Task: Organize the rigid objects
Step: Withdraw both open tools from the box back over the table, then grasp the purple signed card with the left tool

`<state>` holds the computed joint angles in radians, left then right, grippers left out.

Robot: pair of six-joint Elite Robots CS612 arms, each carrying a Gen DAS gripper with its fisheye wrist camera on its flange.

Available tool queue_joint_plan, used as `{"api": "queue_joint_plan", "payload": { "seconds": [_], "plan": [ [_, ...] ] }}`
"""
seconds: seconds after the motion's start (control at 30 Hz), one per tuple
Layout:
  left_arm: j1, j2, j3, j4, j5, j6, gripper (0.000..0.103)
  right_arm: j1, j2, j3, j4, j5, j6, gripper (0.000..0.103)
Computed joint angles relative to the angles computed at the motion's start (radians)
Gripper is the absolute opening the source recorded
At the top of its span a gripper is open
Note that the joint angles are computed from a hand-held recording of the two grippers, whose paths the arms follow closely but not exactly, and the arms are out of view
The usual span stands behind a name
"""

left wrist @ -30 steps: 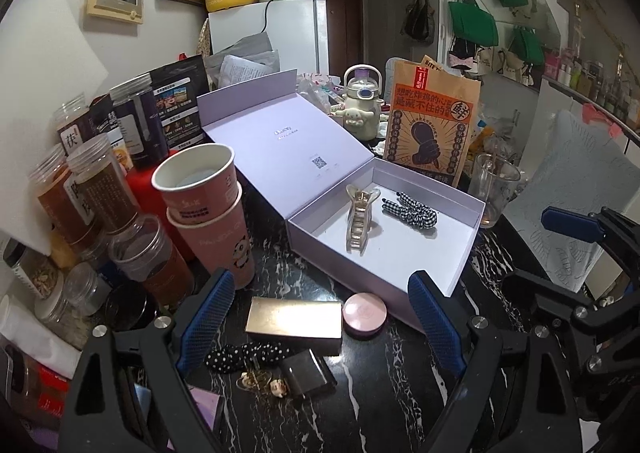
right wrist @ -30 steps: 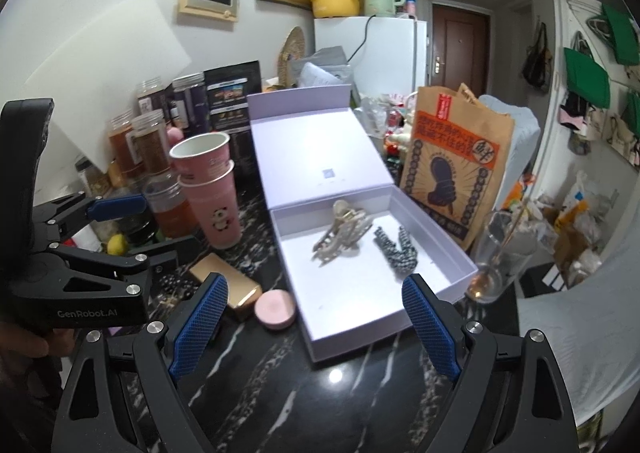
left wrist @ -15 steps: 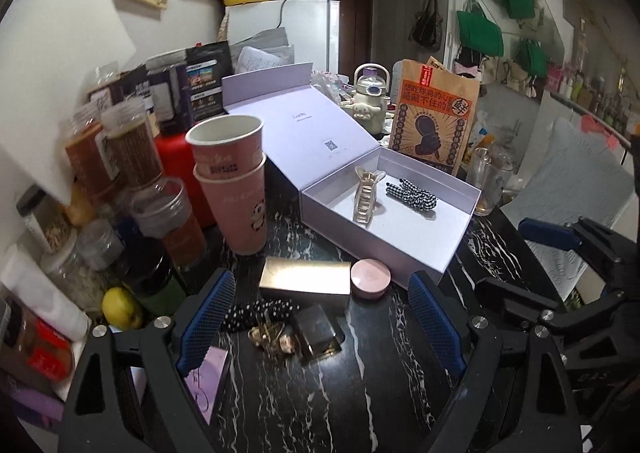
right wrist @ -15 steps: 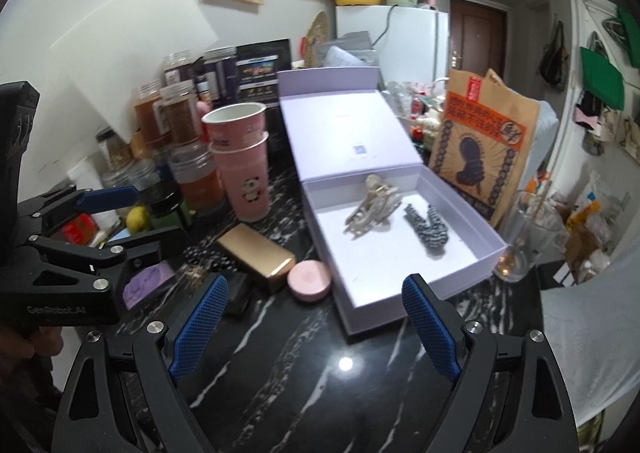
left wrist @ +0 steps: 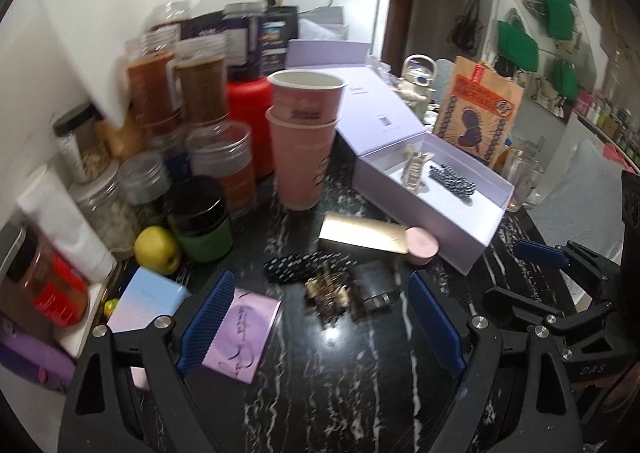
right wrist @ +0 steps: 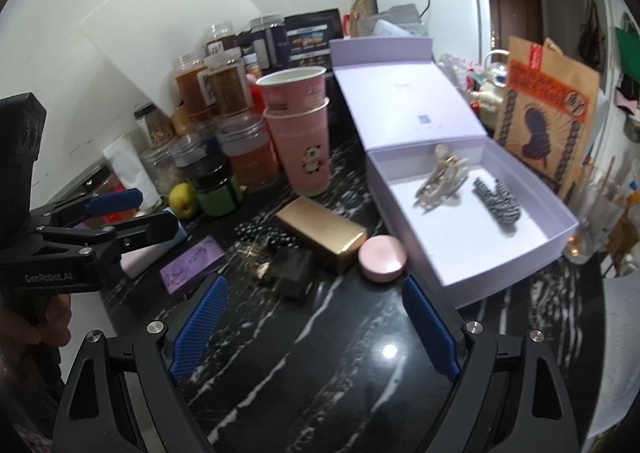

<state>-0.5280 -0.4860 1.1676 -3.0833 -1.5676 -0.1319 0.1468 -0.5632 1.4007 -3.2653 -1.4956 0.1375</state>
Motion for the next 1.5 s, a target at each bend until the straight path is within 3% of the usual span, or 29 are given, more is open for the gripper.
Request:
{"api": "queue_joint_plan", "payload": {
  "seconds": [0.3, 0.5, 0.77, 0.93, 1.03, 1.27, 1.3, 1.4, 1.47, 1.5],
  "plan": [
    [0.016, 0.018, 0.001, 0.024, 0.000, -0.034, 0.089, 0.009, 0.041, -0.061, 0.053, 0.056, -0.009, 0.090],
    [0.027, 0.037, -0.013, 0.093, -0.008, -0.057, 0.089, 0.013, 0.063, -0.094, 0.099, 0.074, -0.007, 0.090],
    [0.043, 0.067, -0.040, 0.157, -0.050, -0.080, 0.089, 0.019, 0.084, -0.127, 0.165, 0.058, -0.002, 0.090],
    [0.044, 0.072, -0.043, 0.189, -0.021, -0.086, 0.089, 0.017, 0.091, -0.135, 0.181, 0.048, 0.015, 0.090],
    [0.050, 0.082, -0.055, 0.201, -0.051, -0.100, 0.089, 0.017, 0.092, -0.139, 0.188, 0.038, 0.018, 0.090],
    [0.043, 0.108, -0.086, 0.187, -0.026, -0.054, 0.089, 0.015, 0.098, -0.146, 0.198, 0.026, 0.019, 0.090],
    [0.040, 0.109, -0.090, 0.191, -0.016, -0.037, 0.088, 0.015, 0.099, -0.148, 0.203, 0.026, 0.020, 0.089],
    [0.023, 0.113, -0.102, 0.211, 0.072, 0.008, 0.068, 0.013, 0.106, -0.159, 0.220, 0.040, 0.021, 0.083],
    [0.024, 0.117, -0.107, 0.201, 0.063, -0.005, 0.052, 0.011, 0.112, -0.169, 0.221, 0.054, 0.022, 0.083],
    [0.023, 0.121, -0.114, 0.203, 0.070, -0.003, 0.051, 0.010, 0.117, -0.176, 0.220, 0.062, 0.020, 0.083]
  ]
}}
